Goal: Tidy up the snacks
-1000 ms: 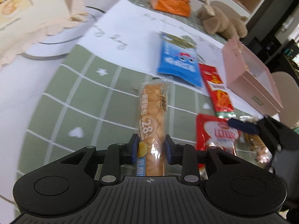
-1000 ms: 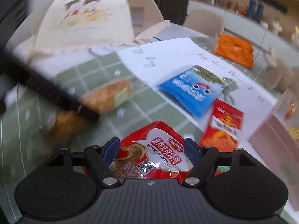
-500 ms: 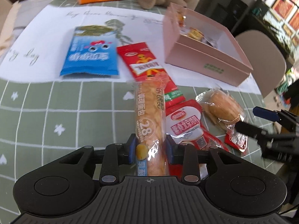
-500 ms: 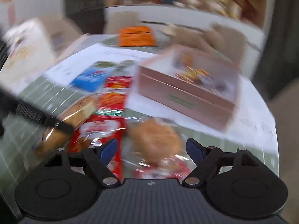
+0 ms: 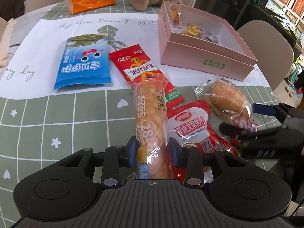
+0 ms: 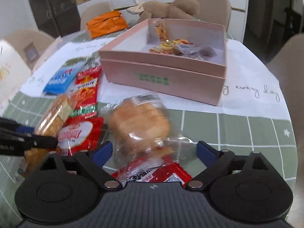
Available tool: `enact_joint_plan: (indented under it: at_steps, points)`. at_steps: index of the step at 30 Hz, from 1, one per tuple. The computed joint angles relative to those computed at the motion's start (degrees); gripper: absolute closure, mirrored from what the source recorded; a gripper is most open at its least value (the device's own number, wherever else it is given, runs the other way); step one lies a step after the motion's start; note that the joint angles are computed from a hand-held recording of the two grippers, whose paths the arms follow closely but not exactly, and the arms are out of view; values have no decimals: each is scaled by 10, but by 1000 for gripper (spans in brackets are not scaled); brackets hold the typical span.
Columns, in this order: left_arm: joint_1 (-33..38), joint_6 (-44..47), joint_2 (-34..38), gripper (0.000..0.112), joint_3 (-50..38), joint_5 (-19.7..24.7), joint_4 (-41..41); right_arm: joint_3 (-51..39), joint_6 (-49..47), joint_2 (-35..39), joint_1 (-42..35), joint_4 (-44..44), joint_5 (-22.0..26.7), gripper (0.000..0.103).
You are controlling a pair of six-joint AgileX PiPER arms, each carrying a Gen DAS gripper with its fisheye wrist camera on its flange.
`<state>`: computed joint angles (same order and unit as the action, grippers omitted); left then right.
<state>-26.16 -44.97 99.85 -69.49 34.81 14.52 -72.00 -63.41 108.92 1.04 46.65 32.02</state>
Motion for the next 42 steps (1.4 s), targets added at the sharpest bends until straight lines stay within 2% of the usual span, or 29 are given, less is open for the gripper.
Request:
enact_joint_plan:
  at_steps: [2,3,6,9,11,13,15,17,20,23,25,27,28,29,30,34,38,42]
  points:
    - [0,-3,0,73,0,-1,2,33,-44,-12,17,8,-45,1]
    - [0,-3,0,73,1,-2,1,51,-81,-18,18,39,-58,0]
    - [3,-6,-2,73,7,-10,-1,76,-142,-27,11,103,-67,0]
    - [2,-10,-8,73,18,-23,5,94,-163,-37,9,125,-75,0]
    - [2,-10,-12,73,28,-35,8,91,-152,-38,6,105,-65,0]
    - [4,-3,-17,73,35,-42,1,57,-93,-30,2,27,-25,0]
    - [8,4,-19,73,38,-45,-11,17,-22,-23,-3,-45,23,8]
    - [9,3,-19,73,38,-46,-13,4,-18,-29,-16,-30,46,9]
    - [12,8,-20,73,38,-46,-23,6,-70,-46,-21,22,28,9]
    - [17,26,-23,73,41,-49,-45,-22,-51,-30,3,-5,-5,9]
    - [20,34,-27,73,46,-52,-57,-53,-23,-3,14,-28,-1,9]
    - [20,41,-30,73,51,-54,-63,-104,43,38,18,-67,36,19]
    - [20,41,-31,73,52,-54,-65,-133,78,56,17,-83,63,44]
    - [20,38,-32,73,52,-53,-64,-146,94,63,15,-86,87,48]
    - [20,33,-32,73,52,-53,-63,-146,92,58,14,-82,97,49]
    - [18,23,-30,73,47,-47,-57,-76,39,0,17,-67,59,50]
    - [16,14,-28,73,44,-45,-50,-46,-6,-40,-13,-42,85,50]
    - [13,8,-29,73,46,-46,-40,-14,-4,-65,-36,-55,71,50]
